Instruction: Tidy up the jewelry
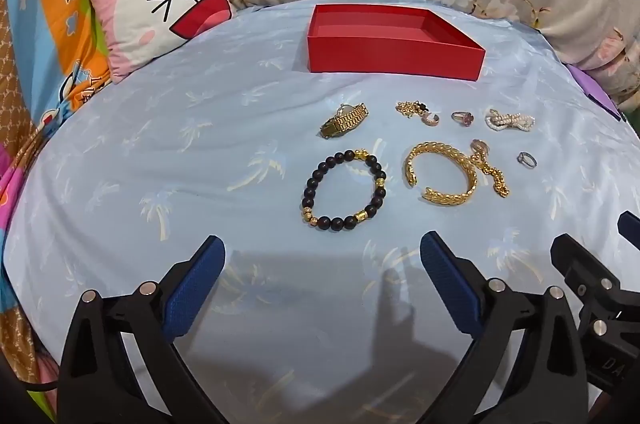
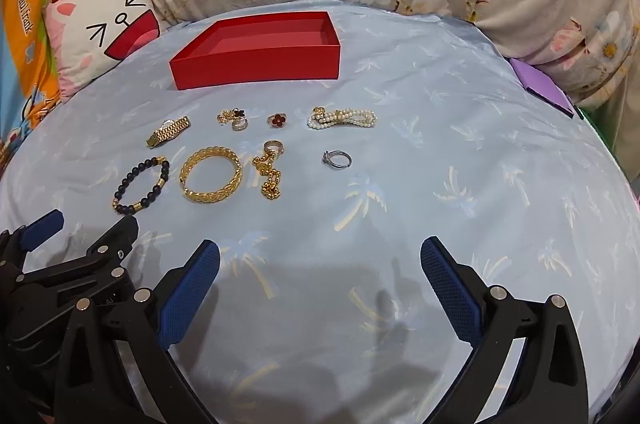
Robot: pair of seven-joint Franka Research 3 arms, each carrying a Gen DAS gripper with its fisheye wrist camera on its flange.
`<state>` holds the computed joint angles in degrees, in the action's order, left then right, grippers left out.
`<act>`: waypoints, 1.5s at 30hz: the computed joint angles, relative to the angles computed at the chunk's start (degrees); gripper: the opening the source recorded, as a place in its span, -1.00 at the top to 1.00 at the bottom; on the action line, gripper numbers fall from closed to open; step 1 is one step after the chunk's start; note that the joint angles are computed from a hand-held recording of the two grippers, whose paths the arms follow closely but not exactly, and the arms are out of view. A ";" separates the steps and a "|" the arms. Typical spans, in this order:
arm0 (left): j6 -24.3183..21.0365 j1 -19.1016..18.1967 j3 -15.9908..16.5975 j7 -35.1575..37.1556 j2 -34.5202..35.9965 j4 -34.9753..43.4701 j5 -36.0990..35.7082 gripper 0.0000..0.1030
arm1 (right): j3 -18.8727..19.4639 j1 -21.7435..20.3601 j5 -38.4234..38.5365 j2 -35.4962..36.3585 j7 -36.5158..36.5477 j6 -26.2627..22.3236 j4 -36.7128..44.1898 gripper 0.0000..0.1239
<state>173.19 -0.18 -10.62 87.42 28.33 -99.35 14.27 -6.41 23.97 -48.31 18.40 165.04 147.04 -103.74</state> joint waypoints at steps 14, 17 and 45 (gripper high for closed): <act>-1.22 2.39 -2.79 3.18 1.31 0.30 -3.29 -0.86 | -0.45 0.57 -0.84 1.01 0.94 0.30 0.45 -0.58; -0.97 2.78 -3.08 3.73 1.48 0.31 -3.53 -0.86 | -0.38 0.37 -0.23 1.01 0.48 0.46 0.37 -0.58; -1.94 1.26 -1.91 2.66 0.86 0.48 -2.98 -0.85 | -1.08 0.60 0.94 1.44 -0.33 1.48 0.52 -0.58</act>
<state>171.25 1.08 -12.53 90.08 29.20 -98.87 11.28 -7.48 24.57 -47.36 19.84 164.71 148.51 -103.22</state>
